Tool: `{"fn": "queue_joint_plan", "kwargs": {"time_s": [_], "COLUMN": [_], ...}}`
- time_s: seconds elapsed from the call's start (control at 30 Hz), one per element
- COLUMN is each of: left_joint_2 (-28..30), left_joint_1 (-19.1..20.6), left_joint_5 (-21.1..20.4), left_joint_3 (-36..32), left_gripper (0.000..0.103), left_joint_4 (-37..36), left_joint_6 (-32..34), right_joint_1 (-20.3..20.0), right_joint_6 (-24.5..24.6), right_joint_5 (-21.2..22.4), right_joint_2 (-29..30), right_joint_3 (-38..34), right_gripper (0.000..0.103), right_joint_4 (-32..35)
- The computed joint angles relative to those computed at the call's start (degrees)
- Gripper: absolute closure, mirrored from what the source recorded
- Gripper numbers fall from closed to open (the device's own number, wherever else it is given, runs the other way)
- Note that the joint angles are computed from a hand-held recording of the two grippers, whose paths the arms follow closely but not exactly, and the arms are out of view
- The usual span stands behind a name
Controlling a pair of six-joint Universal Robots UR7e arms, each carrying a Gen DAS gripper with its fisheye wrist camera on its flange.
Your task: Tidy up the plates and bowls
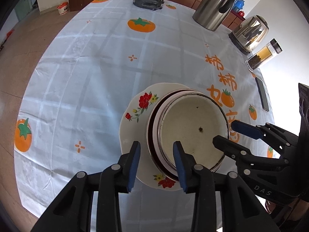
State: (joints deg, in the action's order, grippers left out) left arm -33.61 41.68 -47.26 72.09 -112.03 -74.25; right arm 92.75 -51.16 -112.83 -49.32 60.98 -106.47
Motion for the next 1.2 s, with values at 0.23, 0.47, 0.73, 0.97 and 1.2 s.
{"fn": "queue_joint_plan", "kwargs": {"time_s": [0.23,0.47,0.73,0.97,1.2], "left_joint_2": [0.7,2.3,3.4,3.8,3.9], "left_joint_1": [-3.2,-6.7,-9.2,-9.8,-10.5], "left_joint_5": [8.5,19.8,27.2,27.4,26.5], "left_joint_3": [-2.0,-4.7,-5.4,-5.5,-5.5], "left_gripper": [0.05,0.035,0.026,0.026,0.026], "left_joint_4": [6.3,10.6,8.0,6.1,7.0], "left_joint_6": [0.5,2.2,6.4,8.2,7.2], "right_joint_1": [-1.1,-1.9,-3.0,-3.2,-3.7], "right_joint_6": [-2.2,-4.4,-2.9,-2.5,-2.6], "right_joint_5": [5.9,14.4,22.7,22.3,22.2], "right_joint_2": [-5.7,-12.5,-17.3,-18.7,-20.2], "right_joint_3": [5.8,14.1,18.3,19.3,20.6], "right_gripper": [0.042,0.019,0.009,0.008,0.008], "right_joint_4": [-9.8,-28.1,-38.4,-38.7,-38.1]}}
